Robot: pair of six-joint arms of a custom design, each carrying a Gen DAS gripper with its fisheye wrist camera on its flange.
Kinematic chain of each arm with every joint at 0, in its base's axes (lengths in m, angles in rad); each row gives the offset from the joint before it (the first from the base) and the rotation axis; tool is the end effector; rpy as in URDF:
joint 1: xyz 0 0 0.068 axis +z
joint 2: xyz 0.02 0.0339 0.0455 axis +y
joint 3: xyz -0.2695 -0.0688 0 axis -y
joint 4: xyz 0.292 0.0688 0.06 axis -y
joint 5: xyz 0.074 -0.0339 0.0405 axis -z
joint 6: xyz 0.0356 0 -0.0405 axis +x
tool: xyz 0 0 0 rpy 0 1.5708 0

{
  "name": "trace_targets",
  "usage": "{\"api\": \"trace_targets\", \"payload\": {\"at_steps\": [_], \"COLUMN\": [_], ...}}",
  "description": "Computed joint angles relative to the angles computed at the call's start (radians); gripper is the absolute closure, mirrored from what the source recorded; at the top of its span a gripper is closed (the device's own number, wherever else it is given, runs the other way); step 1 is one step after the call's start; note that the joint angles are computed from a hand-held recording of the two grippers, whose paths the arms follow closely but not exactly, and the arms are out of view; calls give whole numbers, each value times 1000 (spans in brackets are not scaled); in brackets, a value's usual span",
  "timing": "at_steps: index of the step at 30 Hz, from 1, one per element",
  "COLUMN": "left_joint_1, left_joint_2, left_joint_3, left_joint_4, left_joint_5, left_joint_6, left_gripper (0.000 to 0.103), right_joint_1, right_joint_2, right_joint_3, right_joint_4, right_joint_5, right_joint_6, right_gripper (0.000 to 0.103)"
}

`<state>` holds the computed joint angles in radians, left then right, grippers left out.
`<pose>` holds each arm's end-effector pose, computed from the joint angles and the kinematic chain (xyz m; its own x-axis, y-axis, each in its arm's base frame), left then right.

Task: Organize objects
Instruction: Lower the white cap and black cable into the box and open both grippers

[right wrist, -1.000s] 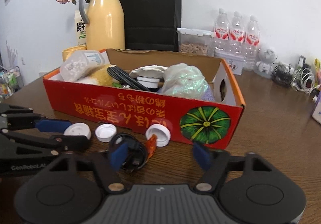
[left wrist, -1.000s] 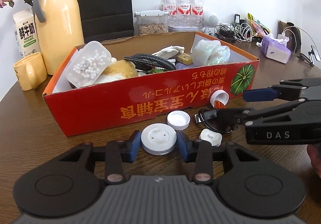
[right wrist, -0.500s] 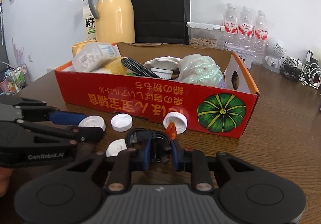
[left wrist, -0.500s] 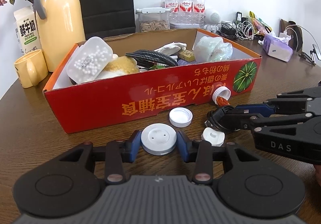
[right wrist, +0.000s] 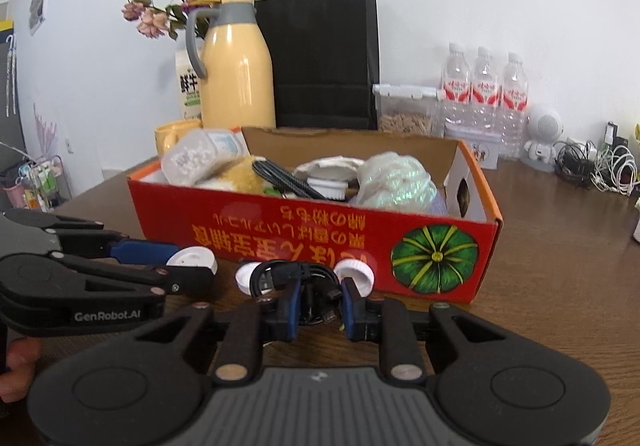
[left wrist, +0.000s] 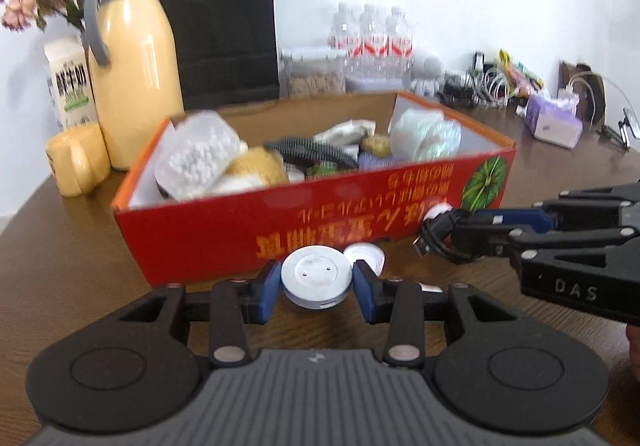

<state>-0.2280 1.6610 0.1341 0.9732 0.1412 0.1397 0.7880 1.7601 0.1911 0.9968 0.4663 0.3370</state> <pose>0.2034 -0.0523 0.0354 -0.4598 0.2482 -0.8526 0.4084 0.9117 0.0452 0.1666 0.1448 0.0290 -0.4817 -0.0654 -0.8739 -0.2198 0.9744 0.0482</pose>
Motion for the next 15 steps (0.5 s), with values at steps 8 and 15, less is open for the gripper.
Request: {"api": "trace_targets", "payload": {"at_steps": [8,15], "left_joint_1": [-5,-51], "left_joint_2": [-267,-328], "left_joint_3": [-39,49], "left_joint_4": [-98,-149], "left_joint_5": [-20,-103], "left_joint_6": [-25,-91], "left_gripper": [63,63], "right_joint_1": [-5,-94], "right_joint_2": [-164,-322], "right_joint_3": [-47,-11], "right_joint_4": [-16,-115], "right_joint_5": [2,-20], "right_joint_6": [-49,-147], "right_gripper": [83,83]}}
